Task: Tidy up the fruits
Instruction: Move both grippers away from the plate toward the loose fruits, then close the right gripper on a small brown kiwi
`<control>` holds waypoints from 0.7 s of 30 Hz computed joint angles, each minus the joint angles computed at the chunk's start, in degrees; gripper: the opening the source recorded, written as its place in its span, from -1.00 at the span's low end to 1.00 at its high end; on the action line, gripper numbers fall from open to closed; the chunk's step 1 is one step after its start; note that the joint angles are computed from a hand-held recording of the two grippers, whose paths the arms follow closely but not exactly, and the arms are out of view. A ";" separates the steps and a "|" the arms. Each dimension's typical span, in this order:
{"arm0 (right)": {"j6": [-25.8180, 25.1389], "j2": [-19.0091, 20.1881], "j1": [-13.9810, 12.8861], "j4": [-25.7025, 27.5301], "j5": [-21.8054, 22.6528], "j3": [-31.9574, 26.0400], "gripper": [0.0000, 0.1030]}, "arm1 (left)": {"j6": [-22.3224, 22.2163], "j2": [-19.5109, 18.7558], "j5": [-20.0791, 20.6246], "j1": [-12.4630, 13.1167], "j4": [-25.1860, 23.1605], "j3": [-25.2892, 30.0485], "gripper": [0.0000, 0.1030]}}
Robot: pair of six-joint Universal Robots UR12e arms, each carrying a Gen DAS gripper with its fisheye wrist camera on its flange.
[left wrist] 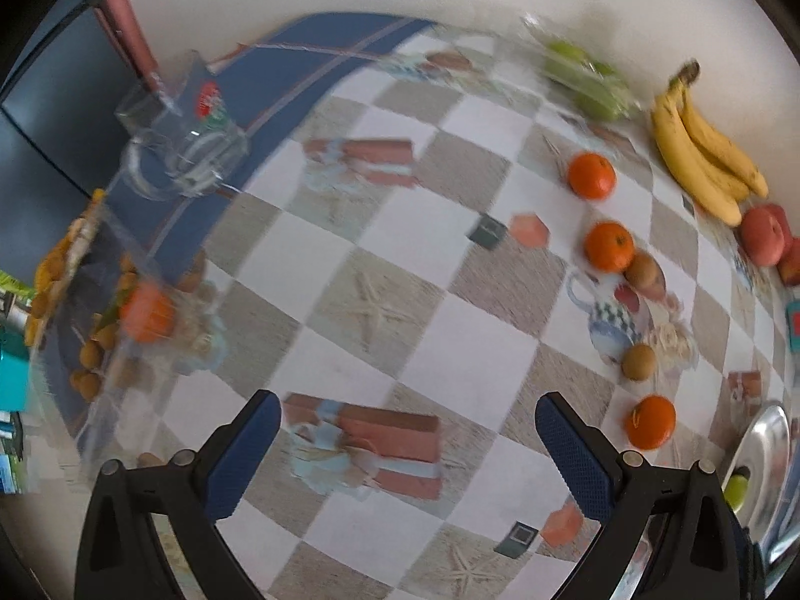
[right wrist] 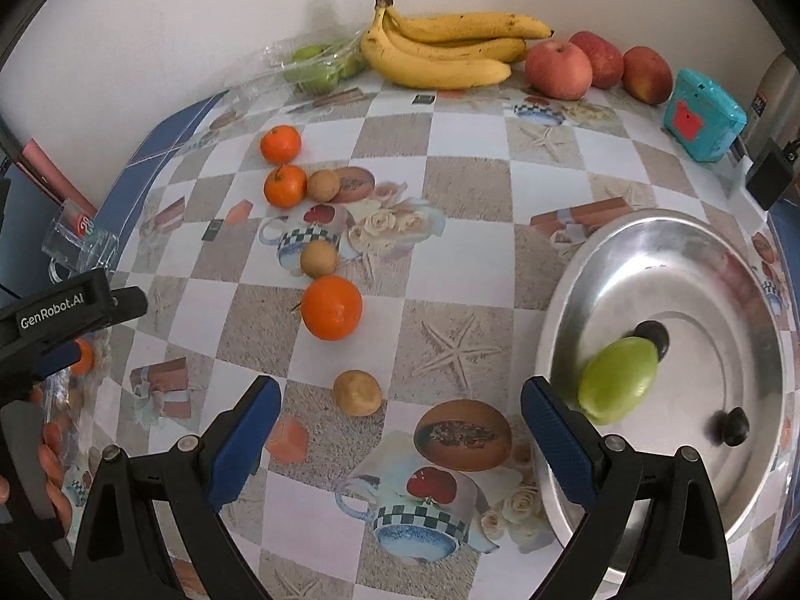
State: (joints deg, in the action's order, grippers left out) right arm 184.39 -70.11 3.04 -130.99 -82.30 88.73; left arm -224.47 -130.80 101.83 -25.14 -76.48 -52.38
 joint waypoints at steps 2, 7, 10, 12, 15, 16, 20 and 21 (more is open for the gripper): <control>-0.56 0.27 0.08 0.37 0.33 0.00 0.88 | 0.90 -0.66 -1.20 -0.09 -0.66 0.65 1.00; -2.79 1.15 0.65 1.98 -0.49 -0.34 0.88 | 1.95 -1.91 -2.09 -0.26 -3.21 1.91 1.00; -3.69 1.57 0.96 2.23 -1.14 -0.44 0.87 | 1.95 -2.46 -2.25 -0.31 -4.58 2.40 1.00; -3.78 1.72 1.10 1.79 -1.56 -0.38 0.76 | 2.07 -2.68 -2.32 -0.36 -5.00 2.61 1.00; -4.14 1.96 1.18 1.52 -1.23 -0.47 0.45 | 2.35 -2.97 -2.13 -0.52 -5.19 2.95 1.00; -4.33 1.94 1.17 1.46 -1.00 -0.43 0.40 | 2.46 -3.08 -2.06 -0.60 -5.20 3.10 1.00; -4.94 1.96 1.16 1.15 0.18 -0.48 0.10 | 2.88 -3.69 -1.94 -0.96 -5.79 4.34 1.00; -5.13 1.96 1.14 1.13 0.59 -0.45 0.02 | 2.85 -3.77 -1.85 -1.02 -5.94 4.48 1.00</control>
State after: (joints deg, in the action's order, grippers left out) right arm 179.26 -68.15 4.18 -129.86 -81.71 88.28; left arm -221.61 -134.57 99.98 -26.17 -82.42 -47.90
